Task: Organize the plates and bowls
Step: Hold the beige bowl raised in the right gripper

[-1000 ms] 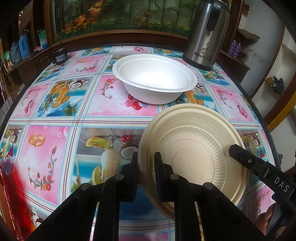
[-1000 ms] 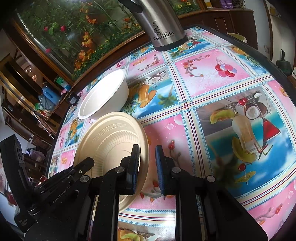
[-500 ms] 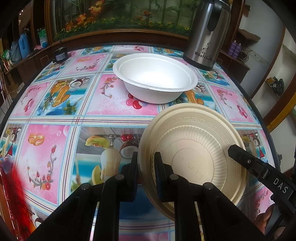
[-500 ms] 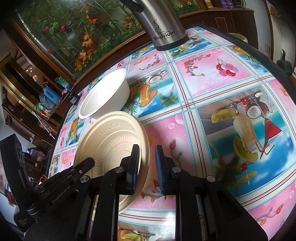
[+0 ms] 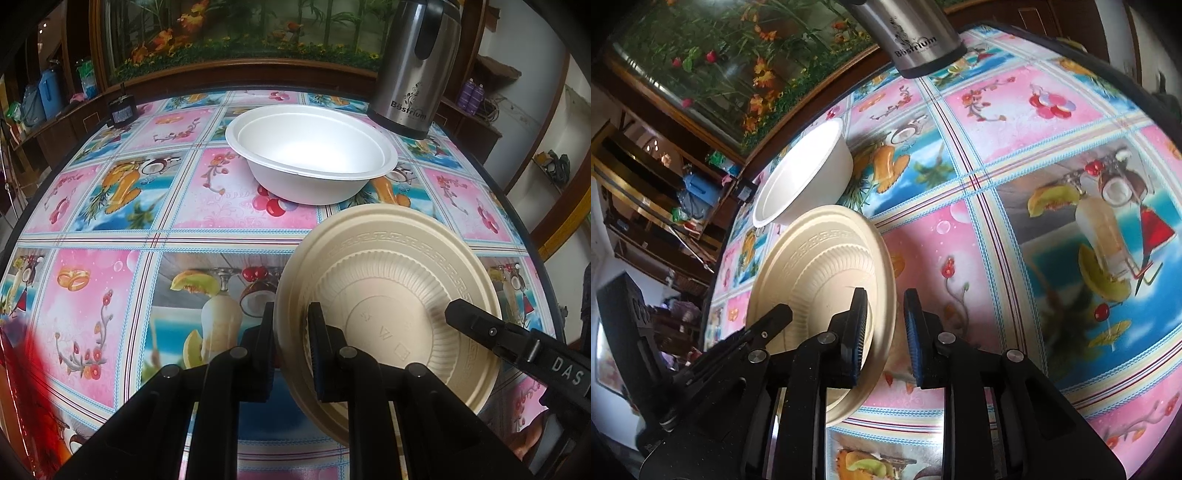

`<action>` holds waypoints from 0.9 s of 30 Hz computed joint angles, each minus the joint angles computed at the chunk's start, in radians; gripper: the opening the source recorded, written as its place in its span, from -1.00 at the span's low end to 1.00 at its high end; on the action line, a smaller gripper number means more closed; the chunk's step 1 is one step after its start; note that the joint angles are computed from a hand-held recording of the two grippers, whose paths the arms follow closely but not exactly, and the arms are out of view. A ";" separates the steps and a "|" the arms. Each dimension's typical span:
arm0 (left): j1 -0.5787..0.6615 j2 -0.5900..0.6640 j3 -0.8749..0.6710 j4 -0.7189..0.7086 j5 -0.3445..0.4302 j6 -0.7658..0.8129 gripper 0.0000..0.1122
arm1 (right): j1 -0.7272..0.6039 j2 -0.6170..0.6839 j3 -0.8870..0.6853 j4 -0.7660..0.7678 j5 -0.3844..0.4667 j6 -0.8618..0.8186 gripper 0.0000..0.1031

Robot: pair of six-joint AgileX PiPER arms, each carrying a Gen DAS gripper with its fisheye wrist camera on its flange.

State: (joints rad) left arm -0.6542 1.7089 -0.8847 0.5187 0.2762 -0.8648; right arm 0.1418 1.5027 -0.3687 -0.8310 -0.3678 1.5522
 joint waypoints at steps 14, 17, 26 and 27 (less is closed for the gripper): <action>-0.001 0.002 -0.002 0.003 0.002 -0.002 -0.74 | -0.123 0.038 0.048 -0.095 -0.186 0.111 -0.38; 0.000 0.000 -0.001 -0.016 0.000 0.017 -0.74 | -0.075 0.003 0.045 -0.014 -0.097 0.071 -0.50; 0.003 0.000 -0.004 -0.007 0.008 0.001 -0.73 | 0.031 -0.035 0.026 0.168 0.003 -0.119 -0.81; 0.004 -0.001 -0.004 -0.013 0.007 0.005 -0.74 | 0.025 -0.034 0.029 0.171 -0.006 -0.128 -0.81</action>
State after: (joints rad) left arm -0.6504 1.7083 -0.8884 0.5055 0.2836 -0.8594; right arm 0.1669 1.4685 -0.3393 -0.6605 -0.3740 1.4244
